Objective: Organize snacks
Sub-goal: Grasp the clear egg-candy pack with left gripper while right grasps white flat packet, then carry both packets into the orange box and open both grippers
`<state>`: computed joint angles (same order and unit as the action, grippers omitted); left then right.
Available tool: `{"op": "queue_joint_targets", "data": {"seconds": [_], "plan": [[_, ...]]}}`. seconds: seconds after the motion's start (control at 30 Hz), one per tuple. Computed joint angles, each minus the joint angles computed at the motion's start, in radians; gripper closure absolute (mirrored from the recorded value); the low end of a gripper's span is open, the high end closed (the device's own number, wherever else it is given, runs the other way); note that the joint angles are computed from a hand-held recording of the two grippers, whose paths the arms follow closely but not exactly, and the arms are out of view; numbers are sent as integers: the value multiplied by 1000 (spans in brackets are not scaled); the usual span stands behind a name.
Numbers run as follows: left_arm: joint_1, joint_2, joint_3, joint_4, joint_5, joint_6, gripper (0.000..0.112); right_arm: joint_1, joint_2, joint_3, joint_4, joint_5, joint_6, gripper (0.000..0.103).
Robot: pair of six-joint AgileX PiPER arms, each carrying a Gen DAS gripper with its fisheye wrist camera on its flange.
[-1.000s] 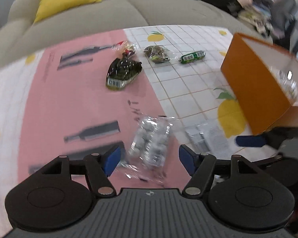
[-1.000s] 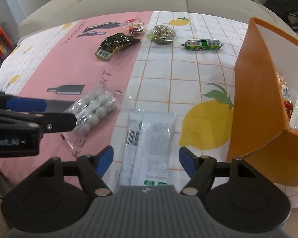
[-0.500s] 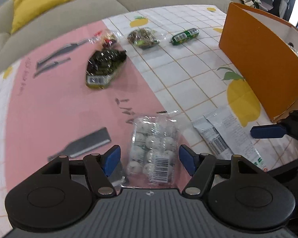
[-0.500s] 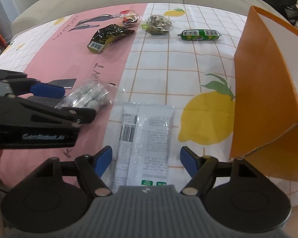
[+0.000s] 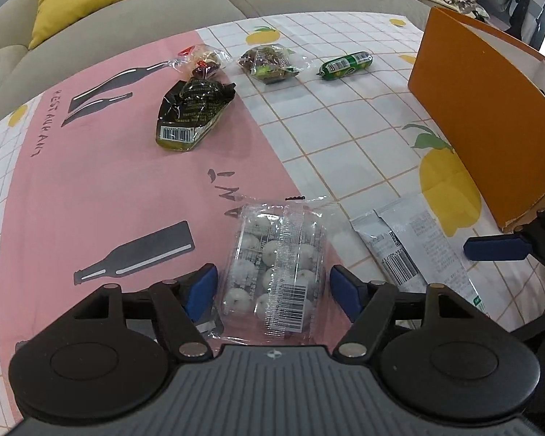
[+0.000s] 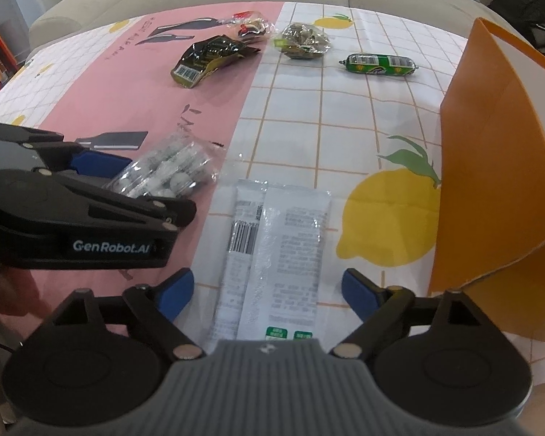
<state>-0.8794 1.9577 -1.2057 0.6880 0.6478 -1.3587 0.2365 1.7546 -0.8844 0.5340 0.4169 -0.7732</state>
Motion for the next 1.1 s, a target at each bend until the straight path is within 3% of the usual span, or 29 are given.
{"op": "queue_joint_targets", "data": {"seconds": [0.13,0.27,0.37,0.43,0.5,0.7,0.9,1.1], "plan": [[5,15,-28,-35,11,43,19,5,2,-3,-23,1,13,13],[9,19,-35,-46,9,62,19,9,0,0,-44,-5,33,14],[2,10,-13,-14,-10,24,26,15,-15,14,-63,-33,52,27],[-2,4,-10,-5,-7,16,43,15,-25,19,-54,-40,46,43],[-3,2,-16,-18,2,32,44,17,-30,22,-51,-42,39,50],[-17,1,-35,-29,47,13,48,16,-39,18,-38,-28,39,54],[-4,-69,-15,-87,50,-19,48,-10,-70,-9,0,35,24,55],[-13,-155,-20,-106,113,-57,48,-60,-149,-43,55,117,-4,55]]}}
